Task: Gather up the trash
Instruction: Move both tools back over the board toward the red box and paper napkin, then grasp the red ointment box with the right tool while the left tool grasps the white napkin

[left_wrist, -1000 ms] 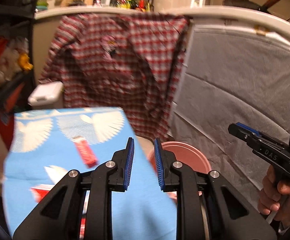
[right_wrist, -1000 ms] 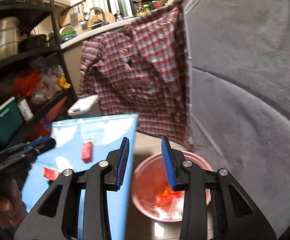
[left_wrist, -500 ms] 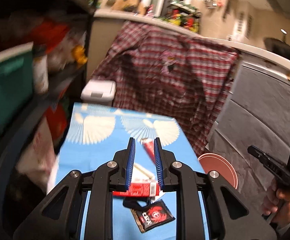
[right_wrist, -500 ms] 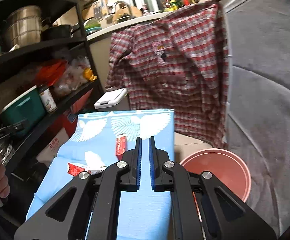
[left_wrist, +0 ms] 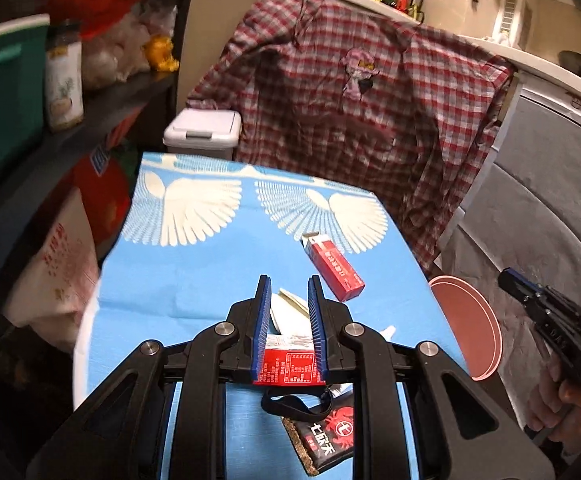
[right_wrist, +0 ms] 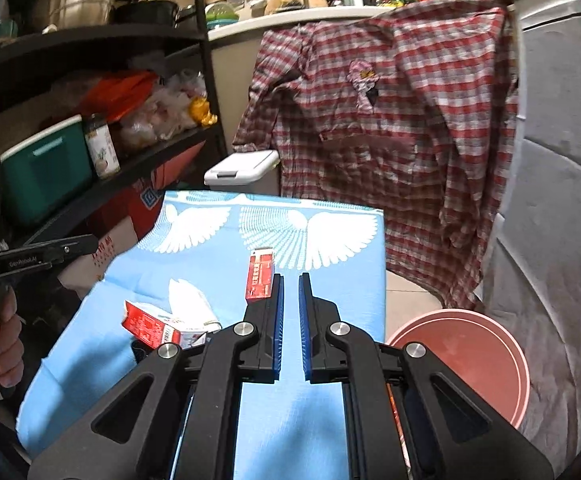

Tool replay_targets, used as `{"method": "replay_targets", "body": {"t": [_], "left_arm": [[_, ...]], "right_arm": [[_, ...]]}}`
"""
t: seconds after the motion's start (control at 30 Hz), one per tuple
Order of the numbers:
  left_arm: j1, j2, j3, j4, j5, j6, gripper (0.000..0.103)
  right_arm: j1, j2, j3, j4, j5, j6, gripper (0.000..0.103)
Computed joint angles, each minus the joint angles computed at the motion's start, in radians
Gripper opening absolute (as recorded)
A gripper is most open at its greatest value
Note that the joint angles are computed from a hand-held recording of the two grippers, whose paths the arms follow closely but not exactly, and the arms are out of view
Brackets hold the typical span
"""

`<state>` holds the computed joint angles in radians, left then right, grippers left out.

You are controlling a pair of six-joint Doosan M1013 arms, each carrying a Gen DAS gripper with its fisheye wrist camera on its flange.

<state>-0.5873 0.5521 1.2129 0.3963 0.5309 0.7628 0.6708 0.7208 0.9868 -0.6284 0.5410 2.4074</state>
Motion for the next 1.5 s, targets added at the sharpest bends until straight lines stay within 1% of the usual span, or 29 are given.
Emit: {"method": "replay_targets", "body": {"t": [0.17, 0.27, 0.33, 0.43, 0.5, 0.63, 0.7, 0.8, 0.97, 1.07, 1.13, 1.27, 1.33, 1.37, 1.4, 1.47, 1.5], "left_arm": [[0.016, 0.03, -0.025, -0.059, 0.02, 0.028, 0.019], [0.025, 0.046, -0.037, -0.094, 0.018, 0.046, 0.019], [0.029, 0.054, -0.042, -0.105, 0.019, 0.051, 0.019], [0.032, 0.067, -0.053, -0.11, 0.024, 0.055, 0.019], [0.034, 0.081, -0.065, -0.127, 0.037, 0.068, 0.019], [0.038, 0.107, -0.092, -0.181, 0.064, 0.117, 0.019], [0.041, 0.118, -0.103, -0.214, 0.072, 0.141, 0.019], [0.046, 0.134, -0.123, -0.265, 0.087, 0.171, 0.019], [0.056, 0.155, -0.146, -0.356, 0.111, 0.215, 0.019], [0.062, 0.167, -0.158, -0.42, 0.124, 0.253, 0.02], [0.063, 0.176, -0.168, -0.434, 0.141, 0.264, 0.02], [0.068, 0.186, -0.179, -0.485, 0.155, 0.298, 0.02], [0.069, 0.189, -0.182, -0.507, 0.156, 0.317, 0.02], [0.069, 0.189, -0.182, -0.512, 0.156, 0.323, 0.02], [0.069, 0.189, -0.182, -0.517, 0.155, 0.329, 0.02], [0.069, 0.191, -0.185, -0.531, 0.159, 0.346, 0.02], [0.069, 0.19, -0.186, -0.531, 0.16, 0.349, 0.018]], "right_arm": [[-0.005, 0.047, -0.064, 0.067, -0.003, -0.061, 0.009], [-0.007, 0.093, -0.128, 0.117, 0.01, -0.127, 0.009], [-0.008, 0.124, -0.17, 0.147, 0.023, -0.171, 0.012], [-0.01, 0.171, -0.236, 0.181, 0.059, -0.228, 0.022], [-0.013, 0.199, -0.278, 0.21, 0.086, -0.255, 0.035], [-0.021, 0.256, -0.368, 0.287, 0.139, -0.321, 0.044], [-0.024, 0.291, -0.427, 0.323, 0.177, -0.359, 0.051], [-0.029, 0.339, -0.511, 0.367, 0.237, -0.396, 0.051], [-0.036, 0.434, -0.693, 0.421, 0.382, -0.432, 0.051], [-0.039, 0.455, -0.732, 0.437, 0.419, -0.428, 0.051], [-0.041, 0.472, -0.768, 0.445, 0.447, -0.428, 0.051], [-0.043, 0.489, -0.801, 0.459, 0.482, -0.433, 0.051], [-0.043, 0.494, -0.813, 0.468, 0.494, -0.441, 0.047], [-0.044, 0.497, -0.819, 0.473, 0.498, -0.446, 0.04], [-0.043, 0.506, -0.837, 0.476, 0.512, -0.452, 0.035], [-0.042, 0.502, -0.831, 0.471, 0.508, -0.45, 0.035], [-0.042, 0.493, -0.813, 0.47, 0.496, -0.449, 0.035]]}}
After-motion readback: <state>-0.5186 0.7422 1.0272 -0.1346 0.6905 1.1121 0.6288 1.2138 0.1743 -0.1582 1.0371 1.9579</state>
